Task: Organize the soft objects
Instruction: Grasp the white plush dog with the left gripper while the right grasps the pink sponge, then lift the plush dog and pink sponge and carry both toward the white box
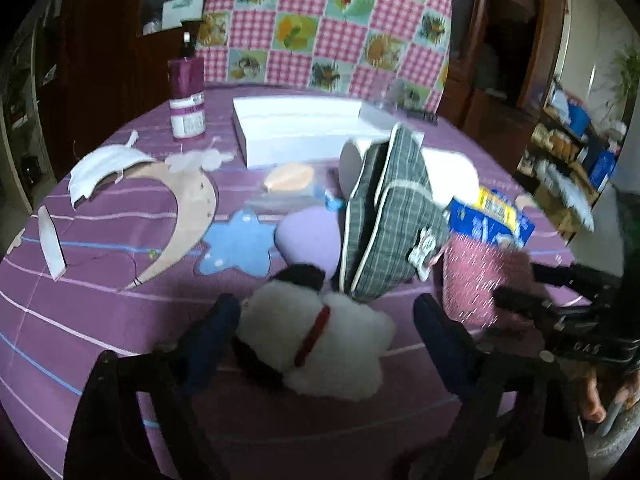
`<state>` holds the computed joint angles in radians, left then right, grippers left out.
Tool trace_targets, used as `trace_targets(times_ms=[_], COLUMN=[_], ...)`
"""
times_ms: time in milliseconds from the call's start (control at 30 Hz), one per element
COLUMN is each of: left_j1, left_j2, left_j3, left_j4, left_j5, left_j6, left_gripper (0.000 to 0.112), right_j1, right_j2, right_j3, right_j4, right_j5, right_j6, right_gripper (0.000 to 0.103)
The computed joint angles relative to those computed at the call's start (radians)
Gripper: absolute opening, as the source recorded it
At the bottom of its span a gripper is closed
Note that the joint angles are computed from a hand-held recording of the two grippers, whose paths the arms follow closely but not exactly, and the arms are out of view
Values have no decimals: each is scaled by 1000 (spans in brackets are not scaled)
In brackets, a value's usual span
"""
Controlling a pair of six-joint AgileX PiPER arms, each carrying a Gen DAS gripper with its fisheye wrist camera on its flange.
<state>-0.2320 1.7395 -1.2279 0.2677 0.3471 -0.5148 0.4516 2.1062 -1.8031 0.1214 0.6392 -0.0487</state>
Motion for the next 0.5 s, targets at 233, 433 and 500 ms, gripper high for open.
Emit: trace_targets(times_ms=[233,433,500], left_j1=[-30,-28,-21], left_j2=[33,20,14], left_j3=[-46,-31,-32], left_j4=[165,176,156], left_j5=[120,109,107], left_j6=[-161,-176,-162], left_gripper=[64,55,52], right_j1=[0,-2,-1], right_j2=[-19,-44,-55], right_j3=[25,66,82], right_j4=[14,25,17], right_j5=[-34,-87,-109], right_j6=[-11,-19,-13], right_gripper=[37,21,20])
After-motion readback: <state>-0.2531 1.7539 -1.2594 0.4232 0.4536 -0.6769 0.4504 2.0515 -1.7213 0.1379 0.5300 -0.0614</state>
